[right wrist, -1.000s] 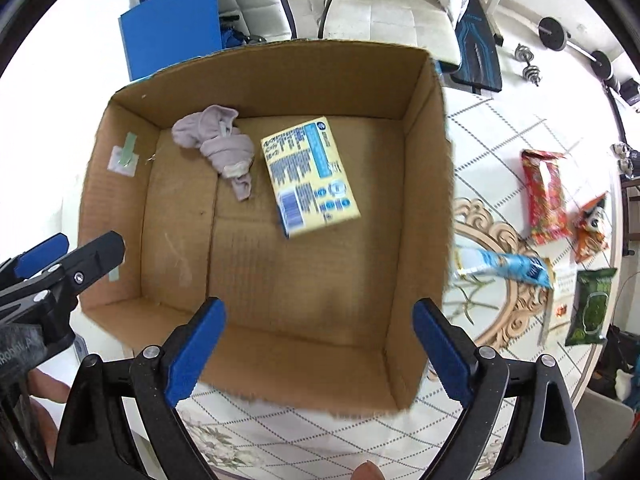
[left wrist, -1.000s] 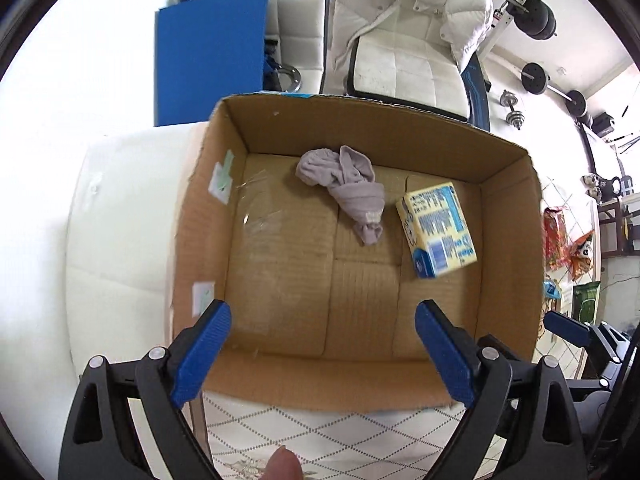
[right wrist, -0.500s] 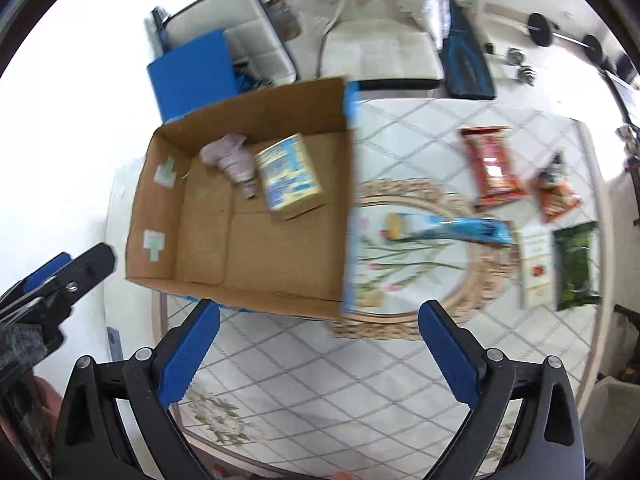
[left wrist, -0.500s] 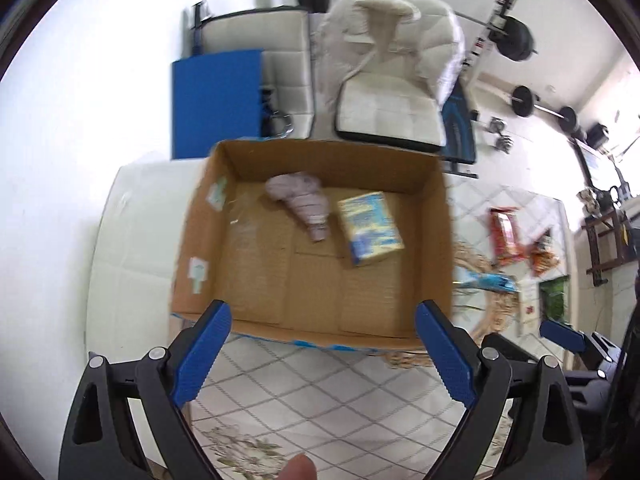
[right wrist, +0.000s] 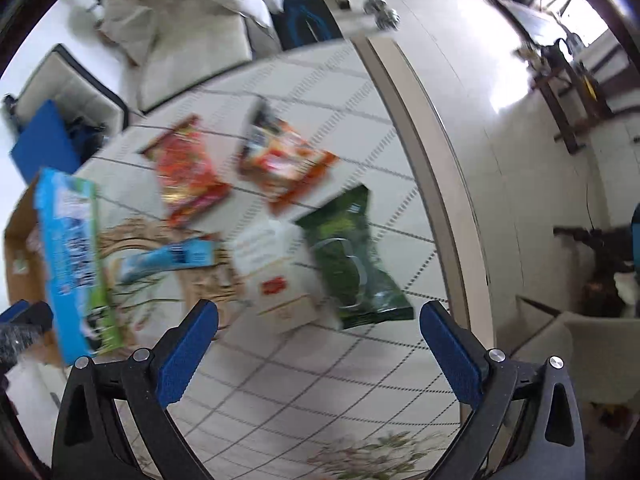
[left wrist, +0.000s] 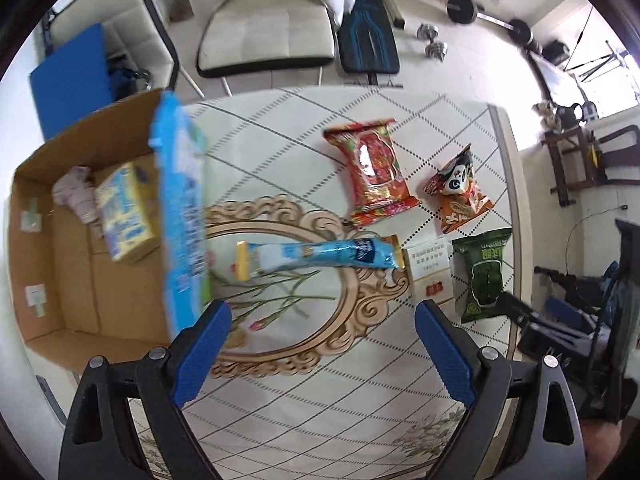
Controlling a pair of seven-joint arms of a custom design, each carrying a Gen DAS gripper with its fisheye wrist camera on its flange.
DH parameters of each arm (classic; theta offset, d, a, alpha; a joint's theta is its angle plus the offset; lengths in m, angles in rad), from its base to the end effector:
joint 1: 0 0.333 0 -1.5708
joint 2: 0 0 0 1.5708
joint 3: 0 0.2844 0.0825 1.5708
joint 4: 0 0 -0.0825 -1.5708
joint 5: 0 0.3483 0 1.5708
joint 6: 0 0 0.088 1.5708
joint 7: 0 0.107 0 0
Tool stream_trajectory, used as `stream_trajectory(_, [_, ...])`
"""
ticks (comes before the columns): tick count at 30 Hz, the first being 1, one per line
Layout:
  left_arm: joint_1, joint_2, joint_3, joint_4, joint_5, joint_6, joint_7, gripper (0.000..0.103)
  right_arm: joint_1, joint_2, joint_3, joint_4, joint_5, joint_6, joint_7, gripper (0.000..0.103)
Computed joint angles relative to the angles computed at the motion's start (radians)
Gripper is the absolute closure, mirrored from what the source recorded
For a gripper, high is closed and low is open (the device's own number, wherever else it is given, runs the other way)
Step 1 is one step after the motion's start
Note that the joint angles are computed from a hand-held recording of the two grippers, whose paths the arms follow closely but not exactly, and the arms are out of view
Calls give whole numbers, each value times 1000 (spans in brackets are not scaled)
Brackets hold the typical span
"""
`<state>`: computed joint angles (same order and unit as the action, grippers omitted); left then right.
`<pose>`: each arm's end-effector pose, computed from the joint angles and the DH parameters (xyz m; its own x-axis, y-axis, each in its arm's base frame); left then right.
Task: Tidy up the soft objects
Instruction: 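Grasp the red snack bag with the left tool while the right grasps the green bag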
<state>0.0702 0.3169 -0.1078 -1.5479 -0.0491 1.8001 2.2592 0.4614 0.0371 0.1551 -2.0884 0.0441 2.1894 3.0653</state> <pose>0.6047 -0.0199 0.4443 -0.6478 -0.7549 0.1025 -0.7590 0.6510 -0.0020 0.4294 0.3057 0.3999 -0.7841 -0.6171 -0.0668 -0.6200 0.7836 0.0382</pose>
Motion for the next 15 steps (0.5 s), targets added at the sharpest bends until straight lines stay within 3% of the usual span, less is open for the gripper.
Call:
stream_trajectory(2, [-37, 35, -9, 2, 35, 4, -53, 9, -13, 9, -7, -70, 80, 86, -63, 2])
stream_trajectory(5, [-76, 106, -13, 46, 78, 0, -117, 9, -21, 38, -8, -107, 144, 144, -127, 10])
stream_trajectory(10, [-114, 274, -17, 231, 86, -93, -225, 9, -36, 50, -14, -153, 211, 198, -193, 44])
stream_trajectory(12, [-125, 330, -17, 302, 88, -132, -261, 9, -42, 27, -18, -186, 222, 221, -190, 53])
stream_trajectory(15, [-150, 405, -20, 392, 101, -168, -298, 9, -53, -1, -22, -240, 279, 279, -224, 53])
